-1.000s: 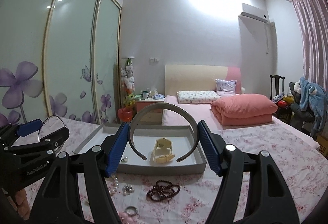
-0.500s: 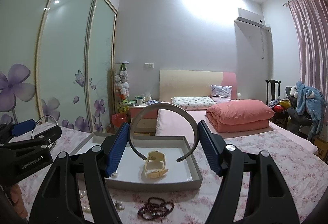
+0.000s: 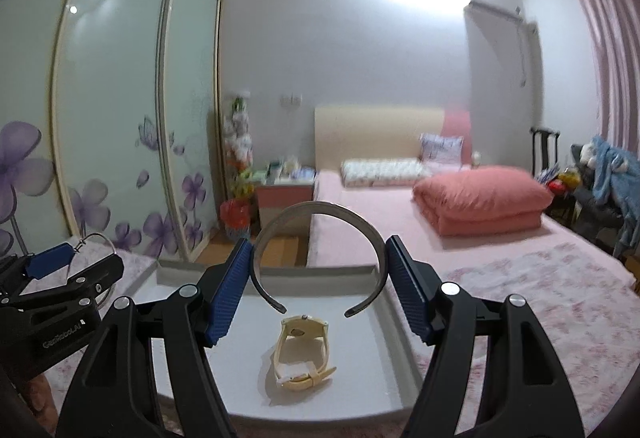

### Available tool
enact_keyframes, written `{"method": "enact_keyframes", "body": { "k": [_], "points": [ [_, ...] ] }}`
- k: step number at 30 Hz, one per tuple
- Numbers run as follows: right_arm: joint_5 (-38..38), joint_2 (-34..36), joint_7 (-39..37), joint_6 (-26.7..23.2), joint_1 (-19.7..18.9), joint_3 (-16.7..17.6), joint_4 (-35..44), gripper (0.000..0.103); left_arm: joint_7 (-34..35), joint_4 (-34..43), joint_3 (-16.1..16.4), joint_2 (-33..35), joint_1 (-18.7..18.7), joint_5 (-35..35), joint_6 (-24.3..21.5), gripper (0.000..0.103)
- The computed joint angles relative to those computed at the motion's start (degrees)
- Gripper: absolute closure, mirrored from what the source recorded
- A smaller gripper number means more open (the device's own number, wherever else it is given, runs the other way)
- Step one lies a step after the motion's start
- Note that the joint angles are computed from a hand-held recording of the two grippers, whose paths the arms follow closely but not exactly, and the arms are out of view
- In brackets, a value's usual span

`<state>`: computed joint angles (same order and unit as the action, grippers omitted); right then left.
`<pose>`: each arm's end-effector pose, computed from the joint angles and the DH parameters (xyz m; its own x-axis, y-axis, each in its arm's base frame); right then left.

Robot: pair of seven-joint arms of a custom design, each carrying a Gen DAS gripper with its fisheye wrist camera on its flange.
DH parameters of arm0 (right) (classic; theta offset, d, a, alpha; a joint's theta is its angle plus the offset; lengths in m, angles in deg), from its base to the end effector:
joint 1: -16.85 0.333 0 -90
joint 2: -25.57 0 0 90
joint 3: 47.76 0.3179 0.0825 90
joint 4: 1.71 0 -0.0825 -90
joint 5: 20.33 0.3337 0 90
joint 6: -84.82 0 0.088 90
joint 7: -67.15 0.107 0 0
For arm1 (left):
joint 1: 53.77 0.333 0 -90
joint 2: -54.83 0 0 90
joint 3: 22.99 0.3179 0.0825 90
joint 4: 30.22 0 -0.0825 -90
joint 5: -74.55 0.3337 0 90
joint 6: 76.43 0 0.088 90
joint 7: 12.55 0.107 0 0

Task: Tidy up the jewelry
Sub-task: 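Carry the cuff and bangle over the grey tray and release both, then withdraw both grippers from the tray toward the remaining jewelry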

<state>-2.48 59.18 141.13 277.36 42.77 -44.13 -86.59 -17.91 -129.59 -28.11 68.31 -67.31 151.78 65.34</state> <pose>0.6334 0.3047 0.5154 0.4203 -0.9065 -0.0400 -0.2751 -0.0853 -0.9576 0.5897 -0.1965 0.5167 0.3999 -0.9163 0.0201 -0.3989 -0.1937 -0.8963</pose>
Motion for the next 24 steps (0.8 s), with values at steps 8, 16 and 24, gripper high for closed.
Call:
{"method": "enact_keyframes", "body": {
  "k": [8,16,24],
  "points": [
    [-2.8,8.26,6.73,-27.45,-0.9,-1.6,18.0,0.035,16.63,7.63,0.84,8.56,3.11,-18.85,6.12,0.032],
    [-3.85,11.94,8.27,-38.3,-2.98,1.19,26.0,0.03,24.04,9.06,3.11,11.43,2.18,-27.83,8.03,0.031],
    [-1.33,4.37,4.59,-31.3,-4.63,3.25,14.68,0.029,20.38,2.51,4.82,5.43,1.0,-26.07,8.96,0.026]
  ]
}}
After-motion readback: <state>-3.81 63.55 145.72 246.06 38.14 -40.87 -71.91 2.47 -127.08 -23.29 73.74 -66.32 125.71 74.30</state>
